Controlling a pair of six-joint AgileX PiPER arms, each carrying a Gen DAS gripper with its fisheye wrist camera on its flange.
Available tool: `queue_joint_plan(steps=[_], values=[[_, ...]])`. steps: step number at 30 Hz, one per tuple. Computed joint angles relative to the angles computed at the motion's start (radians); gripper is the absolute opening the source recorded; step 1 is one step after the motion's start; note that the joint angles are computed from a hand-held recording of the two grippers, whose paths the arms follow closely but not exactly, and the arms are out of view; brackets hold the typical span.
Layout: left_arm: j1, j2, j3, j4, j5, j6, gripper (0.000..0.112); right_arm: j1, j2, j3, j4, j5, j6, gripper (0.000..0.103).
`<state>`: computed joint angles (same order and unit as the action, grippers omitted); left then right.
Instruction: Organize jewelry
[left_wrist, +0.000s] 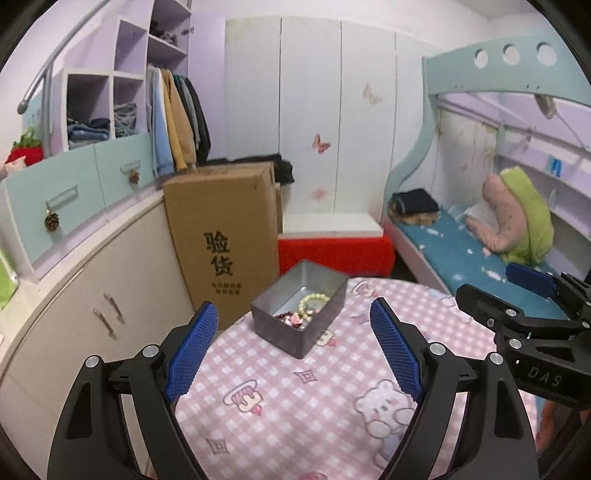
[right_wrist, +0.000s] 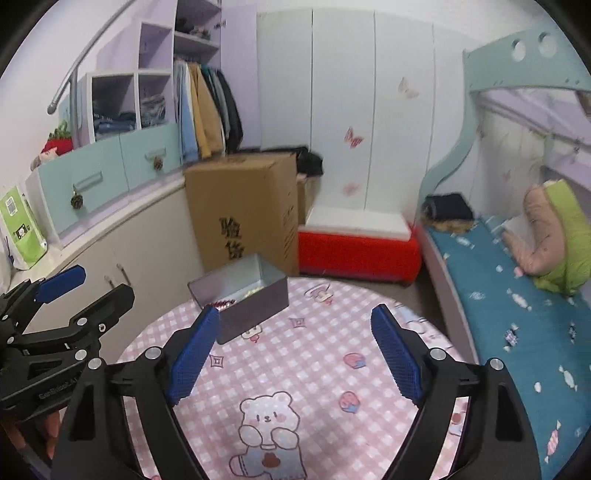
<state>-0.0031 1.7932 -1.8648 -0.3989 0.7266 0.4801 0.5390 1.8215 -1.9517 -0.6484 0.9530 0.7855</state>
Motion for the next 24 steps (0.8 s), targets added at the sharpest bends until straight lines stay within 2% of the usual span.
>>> queue_joint_plan(steps=[6, 8, 11, 16, 24], values=[[0.026, -0.150, 0.173, -0.150, -0.067, 0.123, 0.086, 0.107, -0.141, 0.182, -0.215, 0.007, 0.194, 0.082], [0.027, -0.205, 0.238, -0.183, -0.113, 0.160, 0.087, 0.142, -0.180, 0.230, -0.276, 0.010, 0.250, 0.082], [0.030, -0.269, 0.306, -0.236, -0.150, 0.217, 0.087, 0.204, -0.216, 0.273, -0.380, 0.051, 0.324, 0.082], [0.047, -0.342, 0.374, -0.340, -0.170, 0.310, 0.087, 0.250, -0.268, 0.333, -0.445, 0.059, 0.399, 0.082], [0.040, -0.406, 0.468, -0.482, -0.279, 0.452, 0.087, 0.316, -0.290, 0.390, -0.572, 0.122, 0.489, 0.082]])
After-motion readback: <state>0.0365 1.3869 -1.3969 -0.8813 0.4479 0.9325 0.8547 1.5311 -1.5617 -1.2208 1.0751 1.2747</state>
